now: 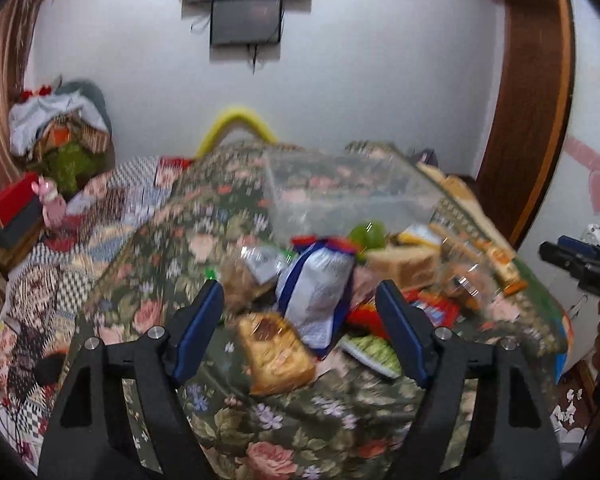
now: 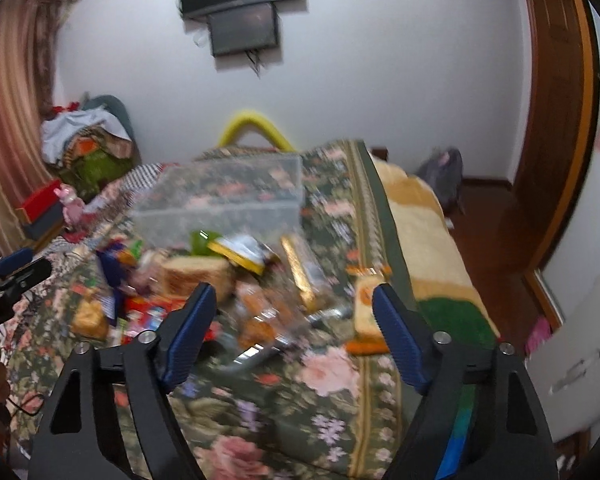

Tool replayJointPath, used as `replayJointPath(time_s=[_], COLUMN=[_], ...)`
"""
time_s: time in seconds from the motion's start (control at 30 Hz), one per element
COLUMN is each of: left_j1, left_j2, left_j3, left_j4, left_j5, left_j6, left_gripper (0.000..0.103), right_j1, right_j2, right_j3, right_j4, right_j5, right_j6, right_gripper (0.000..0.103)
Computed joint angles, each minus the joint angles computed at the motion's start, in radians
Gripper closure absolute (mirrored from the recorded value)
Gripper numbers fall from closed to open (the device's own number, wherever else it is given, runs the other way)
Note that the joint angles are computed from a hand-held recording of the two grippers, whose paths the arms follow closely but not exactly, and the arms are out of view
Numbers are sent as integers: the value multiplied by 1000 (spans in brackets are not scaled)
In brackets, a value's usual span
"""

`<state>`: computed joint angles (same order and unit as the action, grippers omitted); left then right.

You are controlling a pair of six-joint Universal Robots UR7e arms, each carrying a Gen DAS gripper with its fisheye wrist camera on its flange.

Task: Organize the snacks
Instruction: 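Grasp the pastry bag with the left tool while the right tool grasps the orange-labelled rice cake, then carry both snacks over the clear box and release them inside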

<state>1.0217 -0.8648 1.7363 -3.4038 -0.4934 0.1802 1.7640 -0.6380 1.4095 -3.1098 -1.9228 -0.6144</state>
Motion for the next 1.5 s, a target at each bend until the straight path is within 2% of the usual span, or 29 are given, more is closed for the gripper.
replayJointPath(time_s=[0.07, 0.2, 0.3, 0.47, 0.57, 0.67, 0.77, 0.83, 1.0, 1.03, 1.1, 1.17, 1.33, 1.5], left_j1=[22, 66, 94, 136, 160, 174, 181, 182, 174, 176, 168, 160, 144, 113], left_j2=[-3, -20, -19, 5, 10, 15, 22, 25, 28, 27, 25, 19, -11, -33], left_j3=[2, 5, -5, -42, -58, -72, -77, -75, -59, -63, -55, -46, -9, 19], left_j4=[48, 229, 287, 359, 362, 354, 328, 308, 255, 255, 242, 241, 234, 174], left_j5=[-9, -50, -77, -109, -160, -177, -184, -183, -167, -166, -146, -121, -111, -95], left_j6=[-43, -211, -245, -283, -285, -281, -263, -249, -203, -197, -184, -173, -189, -152], left_gripper=[25, 25, 25, 24, 24, 24, 27, 30, 38, 42, 54, 58, 59, 59], right_j1=[-6, -19, -26, -43, -48, -50, -57, -58, -56, -57, -57, -54, -42, -26], right_j2=[2, 19, 33, 69, 102, 135, 157, 164, 165, 159, 155, 147, 115, 90], right_j3=[-20, -61, -96, -169, -228, -275, -311, -313, -299, -292, -295, -289, -254, -234], right_j4=[42, 82, 109, 182, 246, 278, 324, 310, 268, 265, 271, 264, 229, 210], right_j5=[-24, -87, -125, -155, -167, -189, -196, -204, -197, -188, -168, -152, -112, -71], right_j6=[26, 41, 53, 94, 109, 104, 112, 103, 98, 103, 118, 122, 117, 106], right_gripper=[31, 31, 32, 40, 41, 44, 54, 63, 69, 70, 71, 71, 71, 71])
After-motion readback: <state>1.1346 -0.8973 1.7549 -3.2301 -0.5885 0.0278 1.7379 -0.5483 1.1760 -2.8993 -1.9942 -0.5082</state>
